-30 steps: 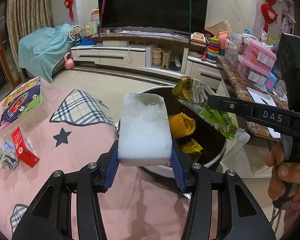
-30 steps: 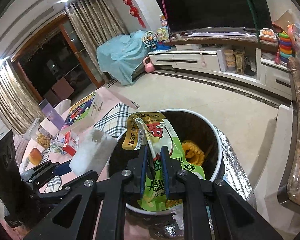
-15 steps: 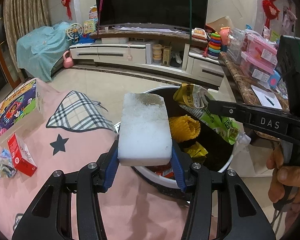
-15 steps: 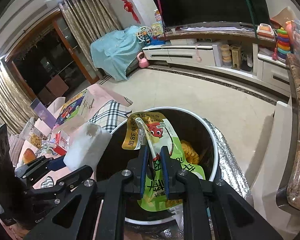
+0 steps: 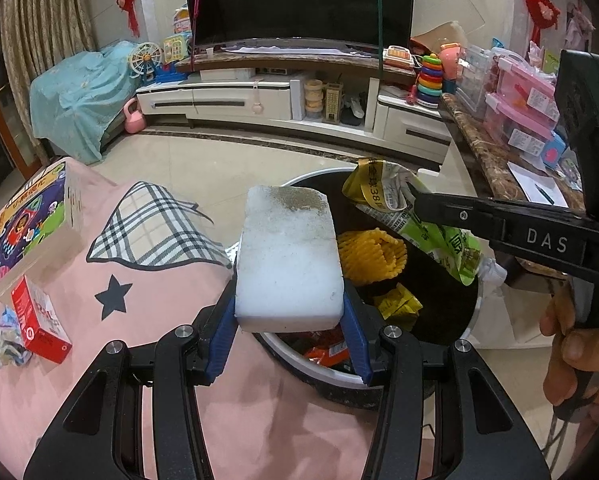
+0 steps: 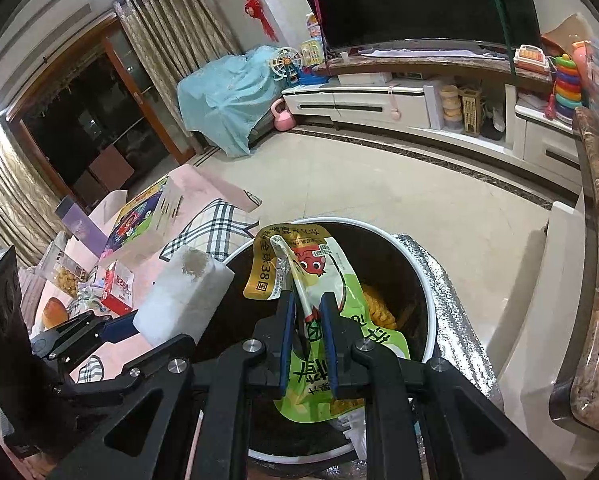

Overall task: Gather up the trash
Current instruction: 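Carry both items over the bin and open both tools to drop them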

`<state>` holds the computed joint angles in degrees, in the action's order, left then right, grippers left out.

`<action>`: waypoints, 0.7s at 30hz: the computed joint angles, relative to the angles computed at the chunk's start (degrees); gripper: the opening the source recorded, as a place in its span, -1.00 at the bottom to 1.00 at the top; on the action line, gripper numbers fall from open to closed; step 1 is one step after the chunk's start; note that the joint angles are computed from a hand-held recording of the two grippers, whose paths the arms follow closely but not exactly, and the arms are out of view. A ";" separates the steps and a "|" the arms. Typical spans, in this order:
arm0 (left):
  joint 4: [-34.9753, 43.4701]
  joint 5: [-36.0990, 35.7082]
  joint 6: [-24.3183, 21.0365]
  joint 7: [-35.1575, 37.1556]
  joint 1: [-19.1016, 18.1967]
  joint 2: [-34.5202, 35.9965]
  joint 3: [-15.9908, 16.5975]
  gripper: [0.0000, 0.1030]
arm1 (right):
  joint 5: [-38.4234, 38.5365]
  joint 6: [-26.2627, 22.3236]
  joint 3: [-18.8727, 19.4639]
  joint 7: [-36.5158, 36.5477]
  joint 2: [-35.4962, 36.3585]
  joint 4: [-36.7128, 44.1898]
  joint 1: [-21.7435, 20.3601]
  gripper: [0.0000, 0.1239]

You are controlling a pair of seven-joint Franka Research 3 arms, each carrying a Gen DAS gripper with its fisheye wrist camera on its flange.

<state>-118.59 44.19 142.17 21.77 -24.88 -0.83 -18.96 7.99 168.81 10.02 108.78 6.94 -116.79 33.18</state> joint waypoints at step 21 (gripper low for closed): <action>2.44 -2.48 -1.56 2.58 -0.94 1.97 0.28 0.18 | 7.36 -0.92 1.00 -3.78 0.41 0.53 -1.35 -0.66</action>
<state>-116.15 41.71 140.61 24.35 -25.82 1.14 -18.68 15.35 167.89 11.03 105.01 7.34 -116.26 31.84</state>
